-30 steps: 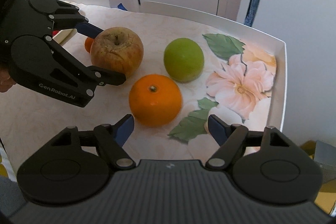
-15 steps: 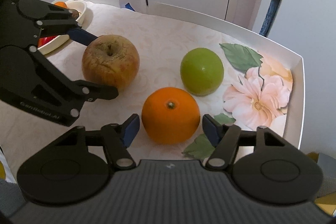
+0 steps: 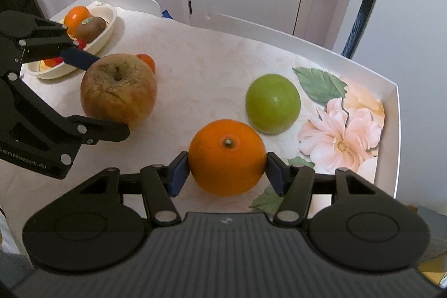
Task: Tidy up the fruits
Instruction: 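Grasp the large brown apple with the left gripper while the right gripper grasps an orange, then carry the brown apple and orange into the bowl and open both grippers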
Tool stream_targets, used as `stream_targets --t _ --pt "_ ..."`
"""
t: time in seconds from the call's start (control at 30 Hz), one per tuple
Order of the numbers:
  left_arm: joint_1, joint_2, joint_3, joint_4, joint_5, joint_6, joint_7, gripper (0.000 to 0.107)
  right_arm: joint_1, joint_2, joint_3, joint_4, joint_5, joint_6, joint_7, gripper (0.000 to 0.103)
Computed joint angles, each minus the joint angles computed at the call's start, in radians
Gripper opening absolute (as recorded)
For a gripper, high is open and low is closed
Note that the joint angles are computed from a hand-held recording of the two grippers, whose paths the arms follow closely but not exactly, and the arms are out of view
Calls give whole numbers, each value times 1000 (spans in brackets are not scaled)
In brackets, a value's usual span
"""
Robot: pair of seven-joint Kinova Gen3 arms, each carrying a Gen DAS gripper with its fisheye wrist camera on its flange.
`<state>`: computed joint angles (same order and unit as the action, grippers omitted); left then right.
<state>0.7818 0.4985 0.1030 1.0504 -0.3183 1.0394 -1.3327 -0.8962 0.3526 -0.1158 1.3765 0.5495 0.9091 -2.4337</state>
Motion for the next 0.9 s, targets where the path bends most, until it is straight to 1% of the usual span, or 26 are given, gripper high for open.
stream_targets --t 0.13,0.33,0.53,0.73,0.9 --pt "21 -41 -16 51 -27 -27 67 78 -20 -3 -2 -21 19 18 -2 74" --pt "45 -117 -26 139 -105 -58 215 78 -41 2 -9 -72 27 33 12 74" --pt "35 -199 -13 217 -190 -51 369 78 -68 39 -9 -176 17 54 72 74" --pt "-11 -278 13 290 -275 -23 475 78 -100 109 7 -324 -17 75 157 74" --pt "-85 -331 44 352 -298 -7 497 78 -130 187 33 -467 -63 99 226 74"
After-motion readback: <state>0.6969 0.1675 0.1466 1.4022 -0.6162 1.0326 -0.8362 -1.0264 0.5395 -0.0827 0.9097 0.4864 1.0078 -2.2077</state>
